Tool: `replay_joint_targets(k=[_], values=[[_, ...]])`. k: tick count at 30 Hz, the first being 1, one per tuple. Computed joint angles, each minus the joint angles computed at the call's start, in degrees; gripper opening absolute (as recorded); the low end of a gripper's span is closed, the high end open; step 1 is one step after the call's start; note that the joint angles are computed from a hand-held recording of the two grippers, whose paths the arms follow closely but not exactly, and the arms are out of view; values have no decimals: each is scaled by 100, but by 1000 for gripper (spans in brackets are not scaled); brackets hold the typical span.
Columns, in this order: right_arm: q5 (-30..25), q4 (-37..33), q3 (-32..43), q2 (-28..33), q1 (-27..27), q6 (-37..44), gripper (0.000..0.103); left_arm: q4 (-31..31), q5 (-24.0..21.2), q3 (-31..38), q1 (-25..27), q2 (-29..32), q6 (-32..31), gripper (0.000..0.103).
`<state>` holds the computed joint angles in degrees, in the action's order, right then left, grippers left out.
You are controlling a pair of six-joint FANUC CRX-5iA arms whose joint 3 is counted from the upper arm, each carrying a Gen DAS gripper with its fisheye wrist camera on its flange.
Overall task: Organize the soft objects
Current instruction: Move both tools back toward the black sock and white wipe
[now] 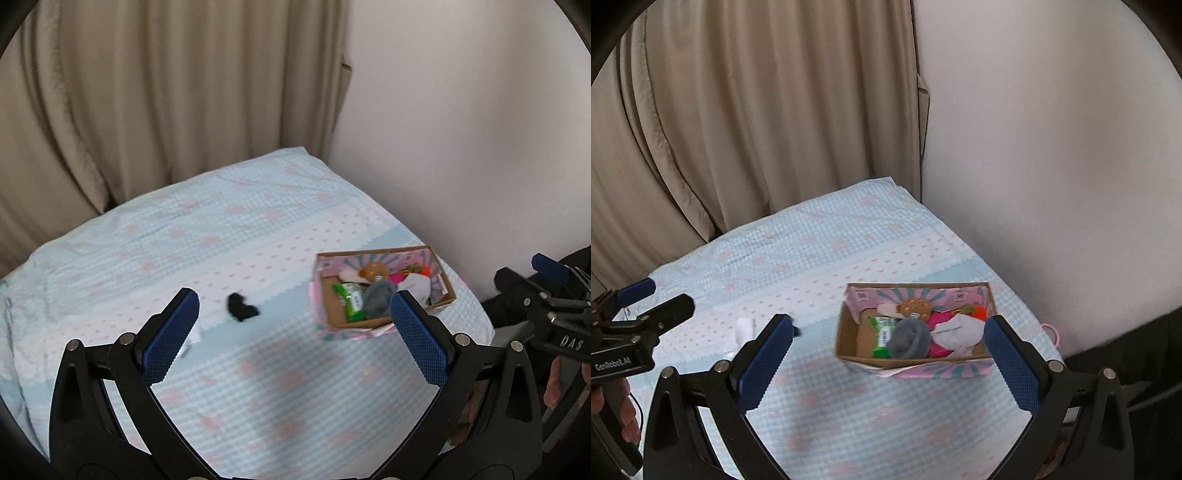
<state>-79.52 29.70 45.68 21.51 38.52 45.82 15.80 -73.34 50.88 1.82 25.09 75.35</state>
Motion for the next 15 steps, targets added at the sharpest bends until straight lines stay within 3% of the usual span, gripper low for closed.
replay_joint_targets(k=[6,15], values=[[-41,437,54,187,507,-646,103,465,278,-1079,754,-576,-651,103],[71,576,689,941,808,-837,103,932,750,-1981,1450,-639,-1645,103]])
